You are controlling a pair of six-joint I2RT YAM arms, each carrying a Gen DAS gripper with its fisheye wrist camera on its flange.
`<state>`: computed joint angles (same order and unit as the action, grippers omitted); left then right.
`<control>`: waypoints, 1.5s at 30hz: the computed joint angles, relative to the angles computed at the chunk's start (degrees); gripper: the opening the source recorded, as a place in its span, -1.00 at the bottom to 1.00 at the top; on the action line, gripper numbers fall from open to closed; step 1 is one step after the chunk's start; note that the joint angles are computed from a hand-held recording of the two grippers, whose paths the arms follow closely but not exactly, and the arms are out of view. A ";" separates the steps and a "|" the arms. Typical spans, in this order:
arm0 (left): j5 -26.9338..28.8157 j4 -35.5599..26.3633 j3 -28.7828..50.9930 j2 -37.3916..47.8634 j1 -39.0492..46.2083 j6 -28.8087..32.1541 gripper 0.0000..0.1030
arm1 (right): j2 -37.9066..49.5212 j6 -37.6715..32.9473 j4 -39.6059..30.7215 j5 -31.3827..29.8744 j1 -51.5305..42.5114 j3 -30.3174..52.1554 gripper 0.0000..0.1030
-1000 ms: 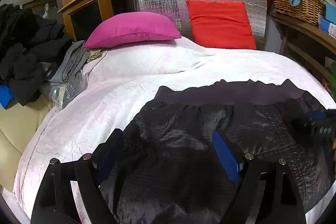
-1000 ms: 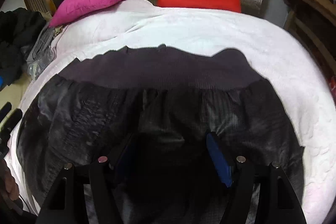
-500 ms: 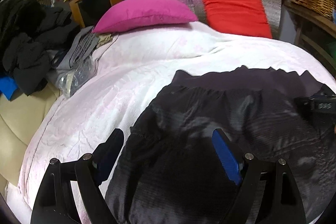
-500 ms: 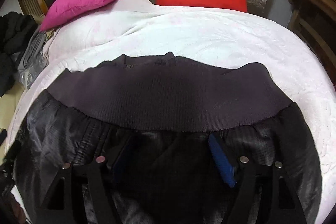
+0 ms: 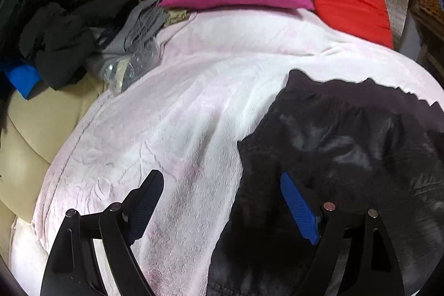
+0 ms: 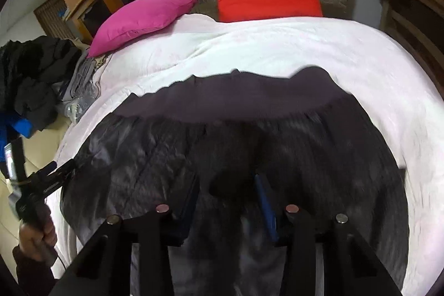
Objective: Fold large clothes
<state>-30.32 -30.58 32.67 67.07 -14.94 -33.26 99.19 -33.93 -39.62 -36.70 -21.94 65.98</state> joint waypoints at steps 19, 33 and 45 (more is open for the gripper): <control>-4.07 -9.23 3.78 -3.62 -13.35 -8.79 0.65 | -3.87 -12.21 -4.74 -4.60 -15.36 -3.09 -0.07; -3.45 -11.39 2.12 -1.13 -22.02 -12.97 0.65 | 13.94 -13.98 -22.84 -8.56 -34.61 14.10 0.45; -2.37 -9.21 1.24 2.52 -23.17 -13.45 0.65 | 28.63 -0.93 -29.11 -13.84 -30.77 18.20 0.47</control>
<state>-32.69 -39.79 33.91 69.60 -38.11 -46.71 127.82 -34.86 -68.74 -50.54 -52.71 84.17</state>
